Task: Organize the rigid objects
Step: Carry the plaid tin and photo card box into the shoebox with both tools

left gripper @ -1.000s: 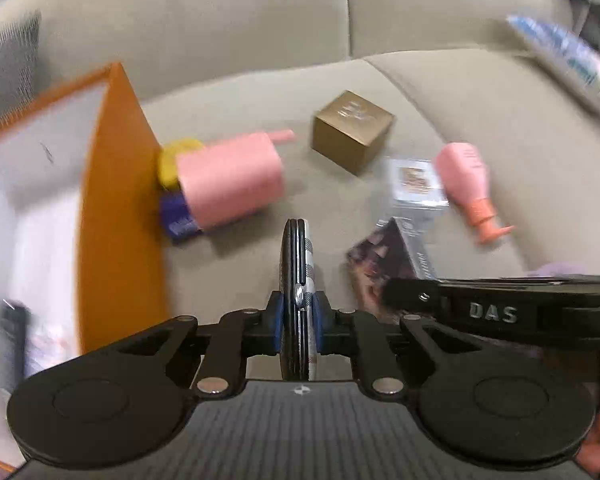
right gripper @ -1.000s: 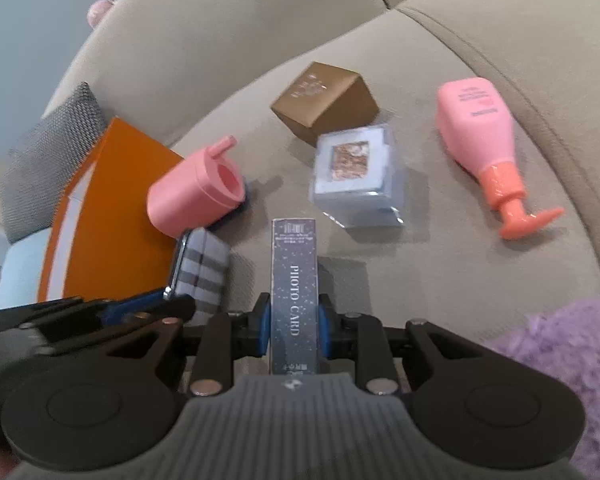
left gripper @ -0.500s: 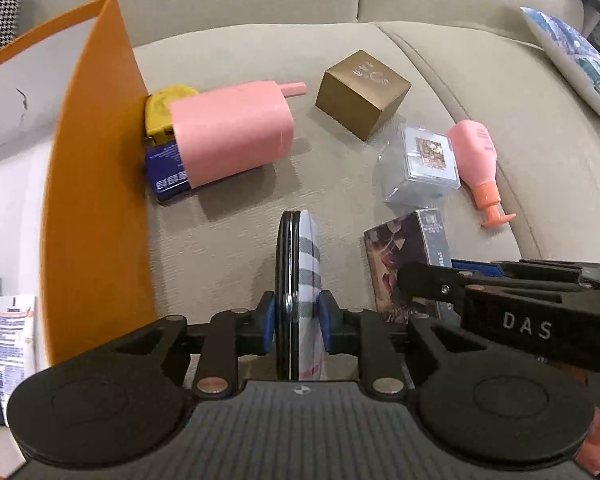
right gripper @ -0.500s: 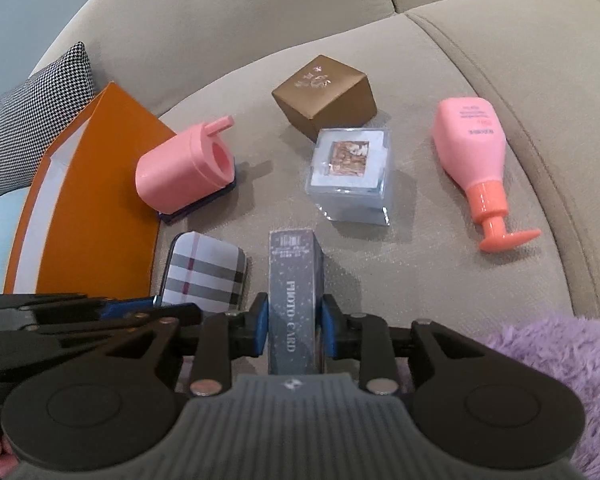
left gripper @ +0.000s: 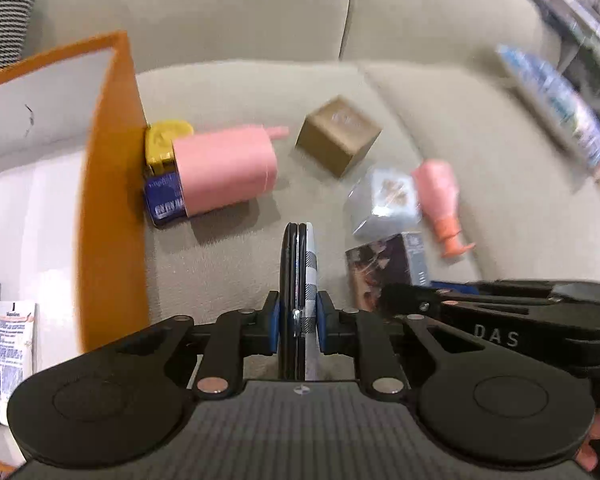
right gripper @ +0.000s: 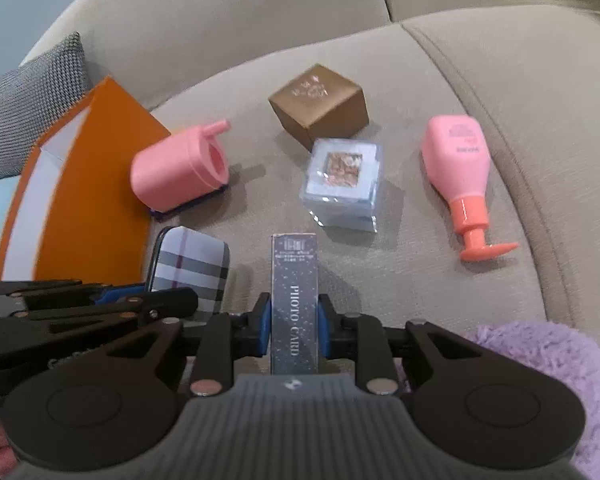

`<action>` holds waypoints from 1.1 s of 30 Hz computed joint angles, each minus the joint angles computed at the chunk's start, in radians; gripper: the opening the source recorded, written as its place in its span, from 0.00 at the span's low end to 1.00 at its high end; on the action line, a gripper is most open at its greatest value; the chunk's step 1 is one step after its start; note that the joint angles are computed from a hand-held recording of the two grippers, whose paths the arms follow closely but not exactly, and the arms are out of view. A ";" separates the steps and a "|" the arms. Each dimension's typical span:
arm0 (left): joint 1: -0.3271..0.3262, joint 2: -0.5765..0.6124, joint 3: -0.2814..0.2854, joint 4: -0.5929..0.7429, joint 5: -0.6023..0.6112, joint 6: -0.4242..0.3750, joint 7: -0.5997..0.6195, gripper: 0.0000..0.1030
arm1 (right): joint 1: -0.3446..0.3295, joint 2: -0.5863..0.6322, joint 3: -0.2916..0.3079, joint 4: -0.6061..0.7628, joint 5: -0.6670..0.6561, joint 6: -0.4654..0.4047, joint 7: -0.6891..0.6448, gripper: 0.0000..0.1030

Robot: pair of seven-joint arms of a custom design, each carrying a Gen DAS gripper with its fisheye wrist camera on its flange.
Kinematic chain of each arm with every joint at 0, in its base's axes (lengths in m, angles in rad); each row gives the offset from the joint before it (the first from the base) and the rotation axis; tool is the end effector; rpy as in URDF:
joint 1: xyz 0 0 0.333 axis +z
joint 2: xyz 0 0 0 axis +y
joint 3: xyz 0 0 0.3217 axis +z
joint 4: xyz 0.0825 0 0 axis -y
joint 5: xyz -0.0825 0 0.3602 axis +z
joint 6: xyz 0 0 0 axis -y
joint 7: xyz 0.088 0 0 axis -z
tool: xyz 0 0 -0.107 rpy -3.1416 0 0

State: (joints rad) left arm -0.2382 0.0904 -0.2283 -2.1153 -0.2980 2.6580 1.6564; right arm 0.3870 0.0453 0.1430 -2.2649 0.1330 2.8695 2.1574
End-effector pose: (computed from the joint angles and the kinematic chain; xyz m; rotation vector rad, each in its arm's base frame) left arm 0.5186 -0.2488 0.4411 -1.7503 2.4083 -0.7476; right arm 0.4784 0.2709 0.4247 -1.6562 1.9777 -0.0673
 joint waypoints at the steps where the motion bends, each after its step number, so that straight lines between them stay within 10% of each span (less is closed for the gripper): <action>1: 0.009 -0.022 -0.002 -0.009 -0.043 0.004 0.029 0.19 | 0.001 -0.012 0.003 0.000 0.011 0.002 -0.001 0.23; 6: 0.039 -0.146 0.026 -0.054 -0.210 -0.004 0.174 0.19 | 0.027 -0.055 0.009 0.035 0.032 0.010 -0.001 0.23; 15: 0.140 -0.280 0.101 -0.140 -0.145 -0.028 0.132 0.19 | 0.088 0.054 0.066 0.274 0.178 0.017 -0.141 0.23; 33: 0.260 -0.156 0.158 -0.148 -0.162 -0.046 0.173 0.18 | 0.264 0.605 0.036 1.006 -0.163 -0.524 0.165 0.23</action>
State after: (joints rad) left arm 0.0221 -0.0660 -0.0699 -2.2630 -0.4600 2.6116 1.8294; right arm 0.6514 0.6501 0.1791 -1.2587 -0.0303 2.3452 2.3228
